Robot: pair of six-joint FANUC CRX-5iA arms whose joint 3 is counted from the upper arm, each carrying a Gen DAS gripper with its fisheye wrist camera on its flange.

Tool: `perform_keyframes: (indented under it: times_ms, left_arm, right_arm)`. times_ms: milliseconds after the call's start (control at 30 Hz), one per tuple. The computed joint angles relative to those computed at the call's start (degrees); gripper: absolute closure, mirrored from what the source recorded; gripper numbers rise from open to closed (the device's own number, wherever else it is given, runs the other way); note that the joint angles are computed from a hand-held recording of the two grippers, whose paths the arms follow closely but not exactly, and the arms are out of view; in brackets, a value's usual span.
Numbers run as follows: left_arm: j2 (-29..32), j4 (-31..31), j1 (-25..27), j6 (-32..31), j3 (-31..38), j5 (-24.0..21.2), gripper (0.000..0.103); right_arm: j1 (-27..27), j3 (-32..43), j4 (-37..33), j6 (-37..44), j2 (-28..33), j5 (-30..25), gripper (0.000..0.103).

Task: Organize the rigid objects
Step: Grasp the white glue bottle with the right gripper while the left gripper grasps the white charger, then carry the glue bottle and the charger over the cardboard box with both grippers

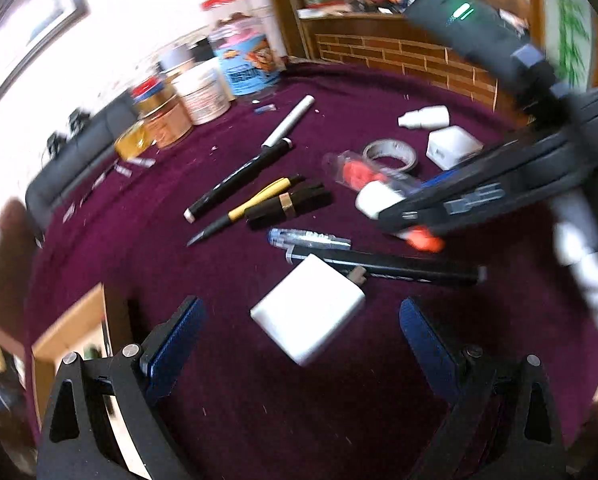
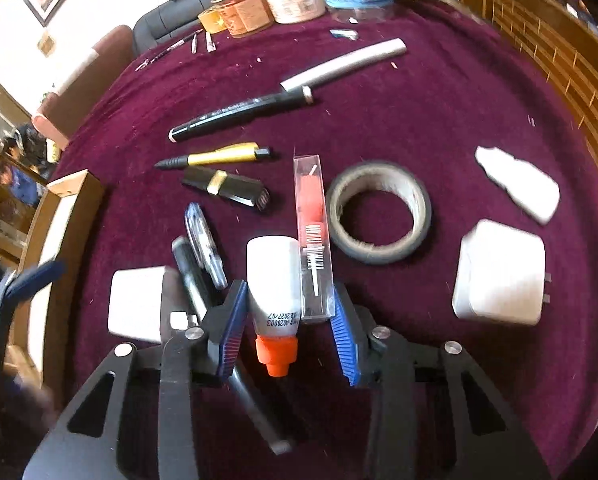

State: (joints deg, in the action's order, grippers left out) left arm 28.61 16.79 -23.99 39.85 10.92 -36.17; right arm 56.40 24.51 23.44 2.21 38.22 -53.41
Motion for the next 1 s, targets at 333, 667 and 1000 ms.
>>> perform_keyframes:
  times_ms: [333,667,1000]
  left_arm:
    - [8.21,-1.13,0.45,6.24,12.74,-12.7,0.05]
    - [1.08,17.5,6.05,2.66,0.4,-11.99,0.07]
    - [-1.72,24.1,8.09,0.13,-6.25,-11.59,0.069]
  right_arm:
    - [1.09,-9.03,4.53,-6.48,-5.27,5.19,0.062]
    - [2.32,-16.43,14.9,-16.43,-8.91,11.67,0.062]
    - [1.64,-6.86,9.21,-7.77,-2.71,7.6,0.061]
